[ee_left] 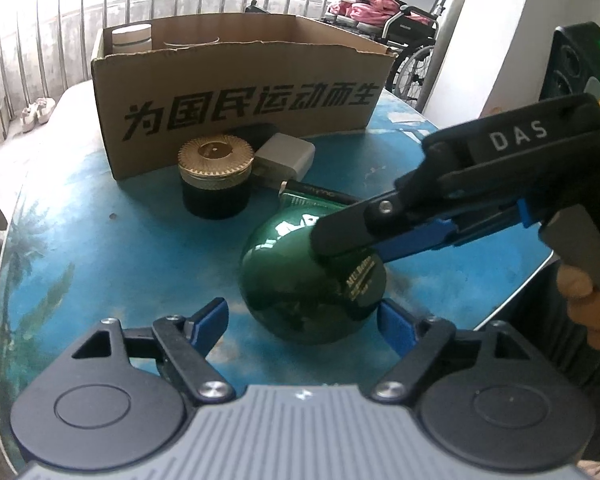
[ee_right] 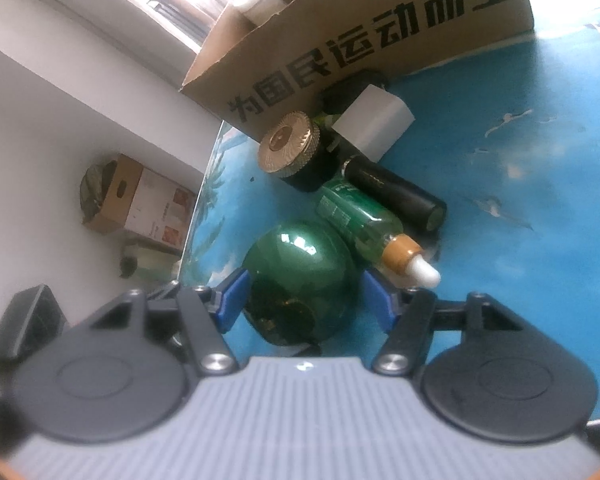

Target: Organize rigid objects

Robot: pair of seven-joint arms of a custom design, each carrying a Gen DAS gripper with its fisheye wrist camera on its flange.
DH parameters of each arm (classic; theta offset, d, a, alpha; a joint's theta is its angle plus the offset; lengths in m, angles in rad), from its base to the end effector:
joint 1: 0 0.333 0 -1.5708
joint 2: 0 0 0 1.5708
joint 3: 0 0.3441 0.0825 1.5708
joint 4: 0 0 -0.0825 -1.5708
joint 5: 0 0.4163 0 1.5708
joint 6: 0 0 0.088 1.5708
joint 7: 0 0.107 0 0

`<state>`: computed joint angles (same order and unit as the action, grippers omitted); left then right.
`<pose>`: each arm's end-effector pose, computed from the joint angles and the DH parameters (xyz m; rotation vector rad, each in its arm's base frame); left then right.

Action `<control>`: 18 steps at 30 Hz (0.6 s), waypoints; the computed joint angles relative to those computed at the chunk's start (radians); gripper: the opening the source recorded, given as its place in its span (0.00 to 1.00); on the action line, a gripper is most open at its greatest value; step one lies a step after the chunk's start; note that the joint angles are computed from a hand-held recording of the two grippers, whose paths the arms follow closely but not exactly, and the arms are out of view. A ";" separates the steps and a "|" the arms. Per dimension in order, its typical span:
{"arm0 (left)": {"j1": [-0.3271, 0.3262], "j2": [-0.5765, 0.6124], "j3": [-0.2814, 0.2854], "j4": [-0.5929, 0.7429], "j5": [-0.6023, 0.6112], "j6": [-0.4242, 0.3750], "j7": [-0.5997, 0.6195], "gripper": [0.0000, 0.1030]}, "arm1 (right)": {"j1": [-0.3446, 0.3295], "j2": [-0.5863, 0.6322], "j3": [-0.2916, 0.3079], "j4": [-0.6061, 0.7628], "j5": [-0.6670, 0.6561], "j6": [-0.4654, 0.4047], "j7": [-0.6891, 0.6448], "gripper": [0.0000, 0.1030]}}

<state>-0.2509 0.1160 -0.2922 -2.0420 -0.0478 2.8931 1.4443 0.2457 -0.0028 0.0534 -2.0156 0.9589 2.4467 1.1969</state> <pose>0.5614 -0.3283 0.4859 -1.5401 2.2254 -0.9807 0.5904 0.1829 0.5141 -1.6669 1.5970 0.2736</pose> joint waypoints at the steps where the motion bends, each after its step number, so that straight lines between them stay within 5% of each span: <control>1: 0.002 0.003 -0.004 0.000 -0.011 0.008 0.004 0.80 | 0.002 0.003 0.002 0.000 0.008 0.010 -0.003 0.61; 18: -0.025 -0.044 -0.004 -0.031 0.006 -0.020 -0.037 0.79 | 0.008 -0.042 -0.005 -0.041 -0.006 -0.023 -0.030 0.61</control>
<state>-0.2754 0.0721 -0.2965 -2.0728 -0.0420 2.8727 1.4073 0.2537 -0.0452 0.0481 -2.0569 0.9524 2.4238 1.1672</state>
